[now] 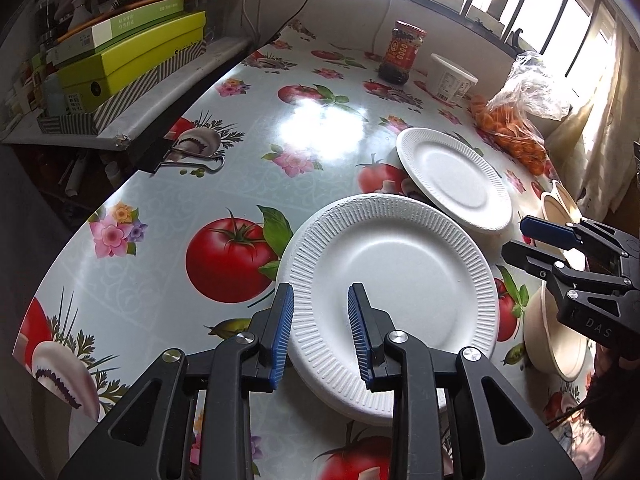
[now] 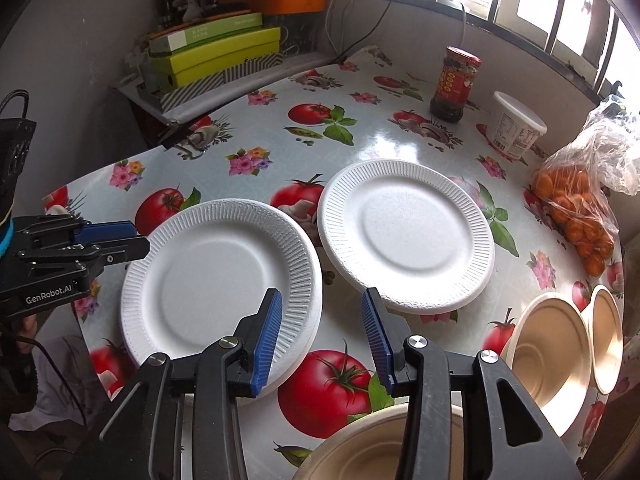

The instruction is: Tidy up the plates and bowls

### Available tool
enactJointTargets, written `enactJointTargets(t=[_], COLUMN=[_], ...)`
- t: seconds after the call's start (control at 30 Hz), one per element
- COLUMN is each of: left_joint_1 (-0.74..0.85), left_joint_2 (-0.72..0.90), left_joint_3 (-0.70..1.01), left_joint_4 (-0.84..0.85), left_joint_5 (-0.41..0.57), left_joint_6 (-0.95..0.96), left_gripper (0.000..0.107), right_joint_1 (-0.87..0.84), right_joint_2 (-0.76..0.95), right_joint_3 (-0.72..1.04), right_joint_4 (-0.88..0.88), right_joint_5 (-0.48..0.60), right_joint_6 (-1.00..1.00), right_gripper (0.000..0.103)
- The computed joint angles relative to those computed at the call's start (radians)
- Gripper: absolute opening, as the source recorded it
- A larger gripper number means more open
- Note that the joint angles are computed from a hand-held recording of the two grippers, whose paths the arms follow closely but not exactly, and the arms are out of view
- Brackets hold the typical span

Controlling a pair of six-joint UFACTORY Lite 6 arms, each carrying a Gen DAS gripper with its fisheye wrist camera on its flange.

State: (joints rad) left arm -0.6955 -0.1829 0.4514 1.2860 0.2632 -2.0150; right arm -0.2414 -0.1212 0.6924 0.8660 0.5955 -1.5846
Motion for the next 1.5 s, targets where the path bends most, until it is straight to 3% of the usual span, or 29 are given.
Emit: enactJointTargets(t=[0.5, 0.8, 1.0, 1.37, 1.5], left_joint_1=[-0.02, -0.033, -0.041, -0.033, -0.011], left_joint_2=[0.14, 0.249, 0.323, 0.426, 0.448], left_joint_3=[0.169, 0.296, 0.385, 0.513, 0.532], left_joint_4=[0.022, -0.003, -0.046, -0.122, -0.141], left_joint_5=[0.006, 0.005, 0.008, 0.017, -0.002], left_joint_6=[0.014, 0.064, 0.129, 0.25, 0.273], left_gripper=[0.029, 0.029, 0.029, 0.029, 0.029], right_joint_1=[-0.069, -0.122, -0.172, -0.202, -0.26], right_joint_2=[-0.033, -0.054, -0.02, 0.072, 0.094], right_joint_3=[0.004, 0.008, 0.055, 0.145, 0.192], right_joint_4=[0.149, 0.324, 0.394, 0.349, 0.24], right_joint_5=[-0.048, -0.084, -0.059, -0.025, 0.074], right_joint_6=[-0.18, -0.341, -0.378, -0.334, -0.243], right_gripper=[0.042, 0.042, 0.044, 0.047, 0.047])
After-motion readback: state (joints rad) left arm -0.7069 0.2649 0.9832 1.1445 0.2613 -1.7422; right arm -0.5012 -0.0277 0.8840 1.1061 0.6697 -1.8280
